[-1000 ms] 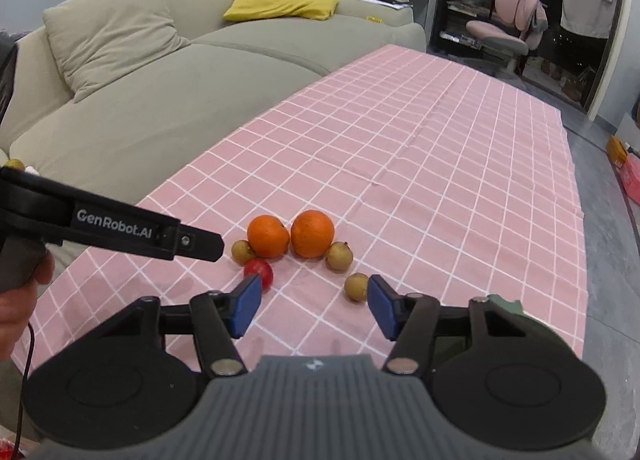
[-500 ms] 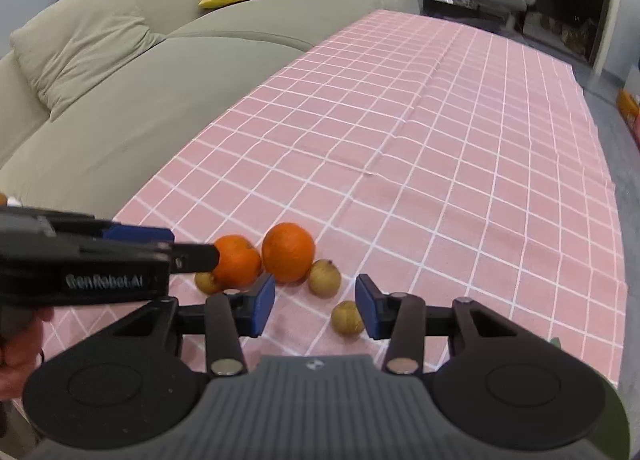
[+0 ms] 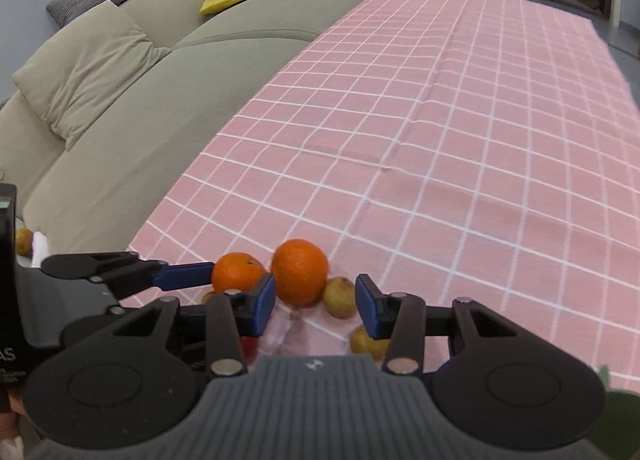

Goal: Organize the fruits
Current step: 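Grasp an orange with the left tool while the right tool grasps another orange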

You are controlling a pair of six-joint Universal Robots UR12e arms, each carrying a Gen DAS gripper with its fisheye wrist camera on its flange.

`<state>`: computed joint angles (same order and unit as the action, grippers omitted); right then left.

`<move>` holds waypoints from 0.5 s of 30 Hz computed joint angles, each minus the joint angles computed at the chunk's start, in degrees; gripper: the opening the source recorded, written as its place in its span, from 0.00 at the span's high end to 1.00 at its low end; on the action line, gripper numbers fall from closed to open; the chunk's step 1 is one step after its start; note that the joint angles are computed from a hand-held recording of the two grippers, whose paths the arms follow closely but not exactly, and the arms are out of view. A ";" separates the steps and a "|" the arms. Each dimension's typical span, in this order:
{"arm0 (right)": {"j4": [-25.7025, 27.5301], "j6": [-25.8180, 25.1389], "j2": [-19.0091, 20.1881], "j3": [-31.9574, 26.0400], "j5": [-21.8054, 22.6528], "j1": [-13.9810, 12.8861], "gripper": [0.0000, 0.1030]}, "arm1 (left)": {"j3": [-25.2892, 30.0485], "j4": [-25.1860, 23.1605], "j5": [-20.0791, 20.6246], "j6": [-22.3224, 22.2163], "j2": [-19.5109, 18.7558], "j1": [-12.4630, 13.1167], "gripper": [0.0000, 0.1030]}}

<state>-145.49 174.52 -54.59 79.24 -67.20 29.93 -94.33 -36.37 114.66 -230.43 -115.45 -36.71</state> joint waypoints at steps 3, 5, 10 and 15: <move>0.45 -0.43 0.63 -0.88 0.50 0.07 0.59 | 0.48 -1.12 1.27 -0.49 -0.29 -0.13 0.52; 0.97 -0.71 1.10 -1.61 0.79 0.14 0.59 | 0.00 -0.23 1.04 -1.24 -0.08 -0.02 0.52; 1.75 -2.07 2.00 -2.85 1.29 0.41 0.59 | -1.54 1.95 2.41 -3.63 0.91 0.12 0.54; 1.15 -1.02 2.85 -3.86 2.10 0.54 0.59 | -1.96 -0.29 3.60 -6.58 2.11 0.23 0.54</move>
